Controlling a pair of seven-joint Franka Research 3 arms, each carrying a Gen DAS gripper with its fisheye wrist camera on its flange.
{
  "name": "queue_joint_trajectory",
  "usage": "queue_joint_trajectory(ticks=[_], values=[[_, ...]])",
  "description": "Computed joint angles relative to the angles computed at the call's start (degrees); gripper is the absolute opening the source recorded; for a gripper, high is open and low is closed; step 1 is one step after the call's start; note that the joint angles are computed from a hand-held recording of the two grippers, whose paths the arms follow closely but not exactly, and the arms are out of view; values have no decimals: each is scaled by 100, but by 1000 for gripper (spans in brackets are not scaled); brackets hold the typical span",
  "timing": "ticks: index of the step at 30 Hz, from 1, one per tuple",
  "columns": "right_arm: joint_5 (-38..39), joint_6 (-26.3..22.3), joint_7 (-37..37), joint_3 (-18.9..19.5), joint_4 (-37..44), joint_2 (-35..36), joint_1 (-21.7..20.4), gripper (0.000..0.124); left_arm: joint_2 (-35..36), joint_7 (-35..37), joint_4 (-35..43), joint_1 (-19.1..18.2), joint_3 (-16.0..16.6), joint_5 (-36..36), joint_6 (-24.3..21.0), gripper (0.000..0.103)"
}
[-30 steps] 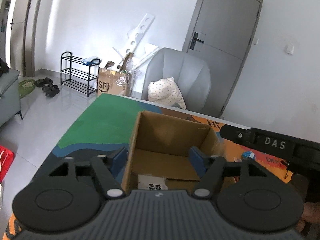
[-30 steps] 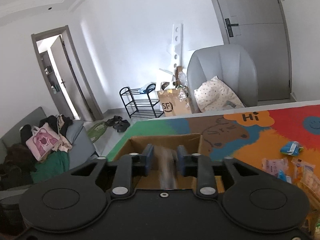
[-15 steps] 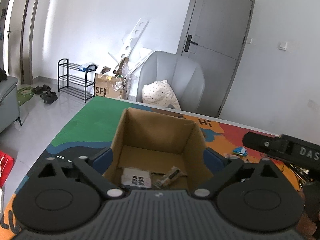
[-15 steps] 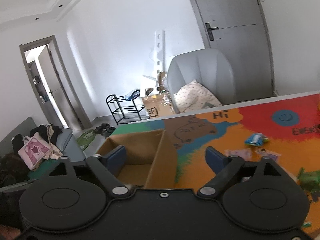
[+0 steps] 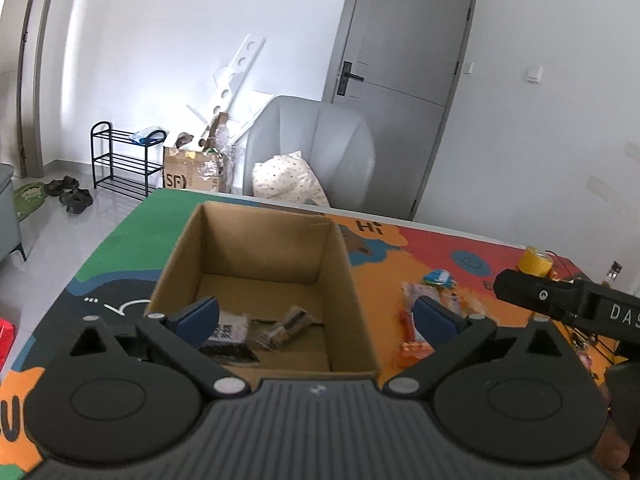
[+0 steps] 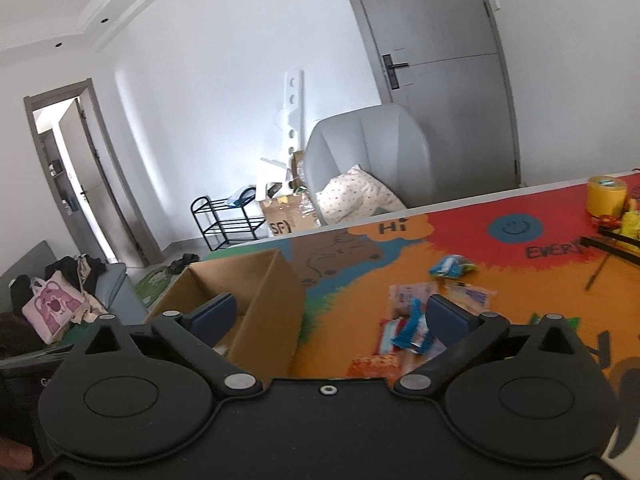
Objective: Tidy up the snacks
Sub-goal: 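Withdraw both open grippers from the box back toward the snacks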
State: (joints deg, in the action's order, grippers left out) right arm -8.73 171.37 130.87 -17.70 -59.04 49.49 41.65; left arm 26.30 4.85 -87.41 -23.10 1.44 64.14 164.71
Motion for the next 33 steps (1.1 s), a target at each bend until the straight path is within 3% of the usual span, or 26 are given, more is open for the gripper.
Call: queue_joint_trajectory(ticks=[6, 15, 19, 30, 33], values=[[-96, 426, 325, -638, -1047, -503, 453, 103, -46, 12, -69, -88, -51, 30, -2, 103], [169, 782, 357, -1219, -2266, -1099, 926, 103, 60, 503, 28, -128, -243, -426, -98, 103], [246, 665, -83, -837, -2531, -1377, 663, 103, 160, 931, 126, -172, -320, -725, -157, 103], [361, 699, -163, -1034, -2986, -1556, 695, 103, 694, 1726, 691, -382, -344, -1635, -143, 103], [467, 706, -320, -702, -3013, -1603, 391, 103, 873, 1919, 922, -451, -349, -1901, -305, 103]])
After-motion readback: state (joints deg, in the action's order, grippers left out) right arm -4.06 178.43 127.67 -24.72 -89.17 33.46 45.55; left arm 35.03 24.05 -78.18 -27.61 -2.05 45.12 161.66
